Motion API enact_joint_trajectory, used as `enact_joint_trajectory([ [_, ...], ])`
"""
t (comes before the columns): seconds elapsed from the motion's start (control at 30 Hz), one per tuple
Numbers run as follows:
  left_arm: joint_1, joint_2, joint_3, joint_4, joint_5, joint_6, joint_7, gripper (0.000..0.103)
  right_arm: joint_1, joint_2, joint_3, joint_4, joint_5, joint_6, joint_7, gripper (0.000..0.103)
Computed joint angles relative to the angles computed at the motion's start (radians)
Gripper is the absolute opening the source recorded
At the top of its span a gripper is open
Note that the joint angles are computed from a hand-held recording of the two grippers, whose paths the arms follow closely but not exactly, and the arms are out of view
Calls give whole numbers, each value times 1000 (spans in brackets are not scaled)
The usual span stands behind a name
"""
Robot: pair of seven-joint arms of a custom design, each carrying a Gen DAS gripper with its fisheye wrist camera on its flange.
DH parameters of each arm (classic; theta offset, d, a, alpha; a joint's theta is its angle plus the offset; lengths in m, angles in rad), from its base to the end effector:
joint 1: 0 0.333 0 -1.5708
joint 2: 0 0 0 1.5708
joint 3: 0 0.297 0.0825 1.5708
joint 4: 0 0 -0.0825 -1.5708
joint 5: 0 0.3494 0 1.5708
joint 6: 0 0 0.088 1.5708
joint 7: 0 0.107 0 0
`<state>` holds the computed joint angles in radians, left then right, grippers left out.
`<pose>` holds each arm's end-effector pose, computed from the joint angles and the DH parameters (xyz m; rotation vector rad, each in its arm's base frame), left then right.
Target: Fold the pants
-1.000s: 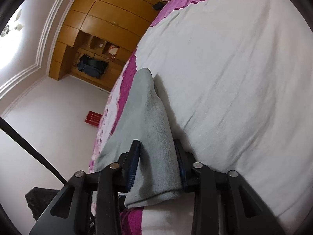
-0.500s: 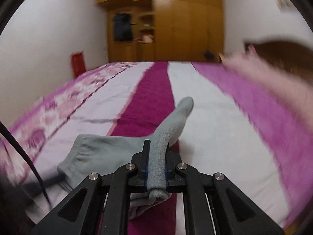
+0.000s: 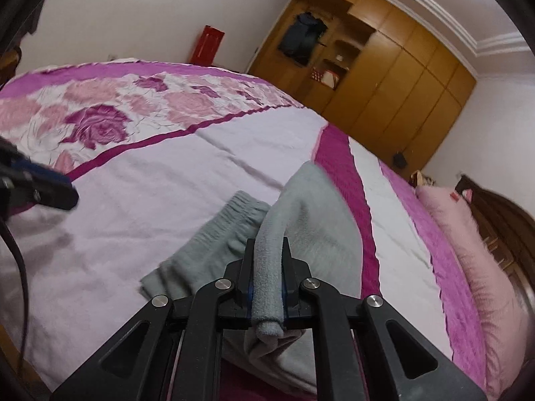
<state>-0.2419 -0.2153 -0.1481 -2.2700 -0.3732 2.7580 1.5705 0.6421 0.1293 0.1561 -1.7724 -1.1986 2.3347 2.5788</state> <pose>0.4668 -0.1801 0.5233 -1.8524 2.0515 -1.0149 0.4368 0.4194 0.5316 -2.0210 1.2281 -1.2331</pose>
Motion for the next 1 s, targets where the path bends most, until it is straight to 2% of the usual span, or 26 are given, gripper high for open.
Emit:
enact_joint_trajectory([
  [0.13,-4,27,8,-16,-39,-26,5,16,10,-13,9,-15,-67,38,25,8],
  [0.27,-10,42,2,-9,-83,-12,34,16,19,39,16,25,7,11,-92,8],
  [0.37,-13,40,3,-14,-117,-8,49,18,22,66,2,33,66,45,-157,9],
  [0.47,-4,40,0,-12,-108,-13,37,19,41,66,-16,28,40,47,-133,10],
  [0.53,-14,42,18,7,-160,-35,83,26,24,30,-20,-5,69,117,-100,15],
  [0.6,-30,51,43,46,-267,-78,180,43,-19,-48,-24,-85,132,272,-29,30],
  [0.67,-35,69,54,99,-374,-127,271,54,-63,-132,-28,-176,128,399,100,41],
  [0.7,-31,81,51,125,-412,-150,298,57,-89,-184,-29,-230,97,447,198,46],
  [0.77,-21,138,51,222,-524,-245,365,57,-137,-270,-19,-318,41,480,363,49],
  [0.83,-1,202,35,310,-588,-319,400,57,-194,-358,-12,-423,-8,509,513,50],
  [0.87,9,239,20,356,-581,-344,390,57,-220,-394,-6,-472,-20,511,570,50],
  [1.0,30,373,-34,512,-427,-397,260,54,-288,-486,-9,-632,61,539,661,50],
])
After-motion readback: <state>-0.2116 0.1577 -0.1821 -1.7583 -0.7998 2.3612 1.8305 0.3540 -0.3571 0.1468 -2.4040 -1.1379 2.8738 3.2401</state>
